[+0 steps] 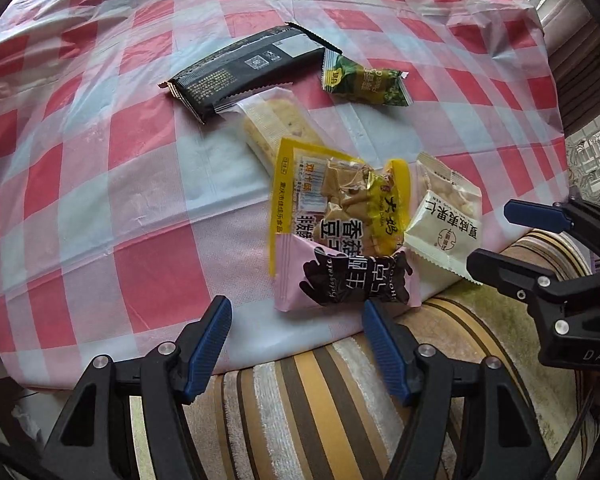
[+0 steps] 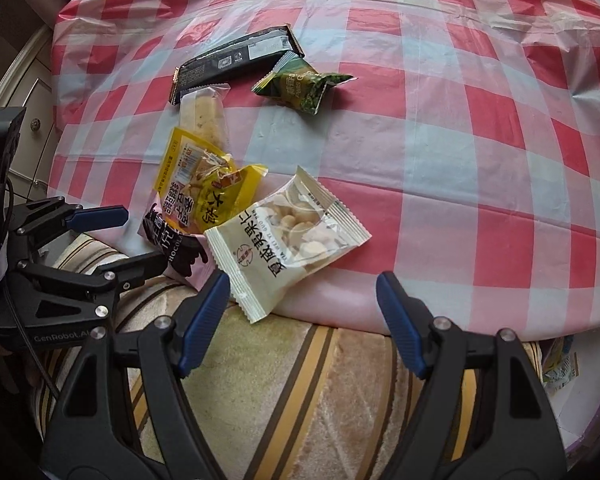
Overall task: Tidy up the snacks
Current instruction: 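Lower both open tools toward the pink-black wrapper and white nut packet, then grasp the pink-black chocolate wrapper with the left tool while the right tool grasps the white nut packet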
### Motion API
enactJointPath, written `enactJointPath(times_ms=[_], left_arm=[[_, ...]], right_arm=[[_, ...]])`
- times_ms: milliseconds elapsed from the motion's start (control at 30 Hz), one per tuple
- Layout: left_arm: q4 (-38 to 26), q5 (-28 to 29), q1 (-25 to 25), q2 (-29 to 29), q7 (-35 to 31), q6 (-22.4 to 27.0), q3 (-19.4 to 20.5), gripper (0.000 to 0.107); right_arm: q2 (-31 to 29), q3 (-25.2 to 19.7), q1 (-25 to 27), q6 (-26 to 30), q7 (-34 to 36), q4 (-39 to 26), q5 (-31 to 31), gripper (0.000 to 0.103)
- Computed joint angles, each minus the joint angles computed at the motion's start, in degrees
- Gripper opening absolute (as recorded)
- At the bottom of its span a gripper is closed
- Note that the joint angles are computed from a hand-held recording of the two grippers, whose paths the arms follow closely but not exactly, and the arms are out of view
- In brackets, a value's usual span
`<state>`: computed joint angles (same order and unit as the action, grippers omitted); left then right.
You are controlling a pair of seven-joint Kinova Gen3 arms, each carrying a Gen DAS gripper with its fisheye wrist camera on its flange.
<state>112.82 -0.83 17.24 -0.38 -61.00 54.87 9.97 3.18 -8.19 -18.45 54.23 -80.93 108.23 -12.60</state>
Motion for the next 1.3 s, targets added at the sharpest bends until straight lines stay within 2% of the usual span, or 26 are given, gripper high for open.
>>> enactJointPath(times_ms=[133, 200, 300, 400, 467, 533, 567, 700, 733, 767, 933, 1100, 1300], left_arm=[[0.5, -4.7, -0.1, 0.3, 6.0, -1.7, -2.3, 0.068], [1.0, -4.9, -1.2, -0.2, 6.9, -2.6, -3.6, 0.068], [2.6, 0.9, 1.6, -3.5, 2.8, -4.5, -10.4, 0.068], [4.5, 7.9, 9.2, -7.0, 0.0, -6.8, -18.2, 0.068], [4.4, 12.3, 12.3, -6.6, -2.0, -7.8, -20.4, 0.068], [3.2, 13.6, 11.4, -4.2, -2.5, -7.1, -18.3, 0.068], [2.5, 13.1, 10.6, -3.0, -1.6, -6.7, -16.9, 0.060], [0.2, 12.2, 12.1, 0.2, -1.0, -6.3, -16.4, 0.050], [0.0, 11.7, 11.9, 0.9, -1.3, -6.2, -16.1, 0.040], [-0.3, 11.3, 12.7, 1.8, -0.7, -6.4, -16.5, 0.035], [3.0, 10.2, 11.7, -1.2, 2.0, -9.7, -16.6, 0.030], [7.3, 8.3, 10.6, -6.9, 4.5, -11.6, -17.7, 0.030], [9.0, 6.8, 9.9, -9.5, 5.6, -12.7, -17.0, 0.030]], right_arm=[[0.7, -0.1, -0.3, 0.0, -0.5, -0.3, 0.3, 0.078], [1.1, -0.2, -0.4, 0.0, -0.6, -0.5, 0.4, 0.078], [1.1, -0.2, -0.4, -1.0, -1.0, -0.4, 0.0, 0.078], [0.8, 0.0, 0.0, -1.4, -0.8, -0.4, -0.8, 0.078], [0.8, 0.2, 0.2, -1.4, -1.2, -0.2, -1.0, 0.078], [0.4, 0.5, 0.6, -1.8, -1.9, 0.2, -1.2, 0.078], [0.2, 0.6, 0.7, -1.9, -2.7, 0.3, -0.9, 0.078], [-0.1, 1.3, 1.8, -1.2, -5.1, 0.6, -1.3, 0.078], [-0.1, 1.3, 1.8, -1.2, -6.0, 0.6, -1.2, 0.078], [0.1, 1.3, 1.9, -1.1, -6.6, 0.5, -1.4, 0.078], [1.6, 1.1, 2.4, 0.5, -8.0, -0.4, -4.9, 0.078], [3.5, 0.5, 1.3, -0.2, -14.0, -1.5, -6.4, 0.078], [5.9, -0.8, -3.4, -1.3, -23.3, -3.6, 0.5, 0.079]])
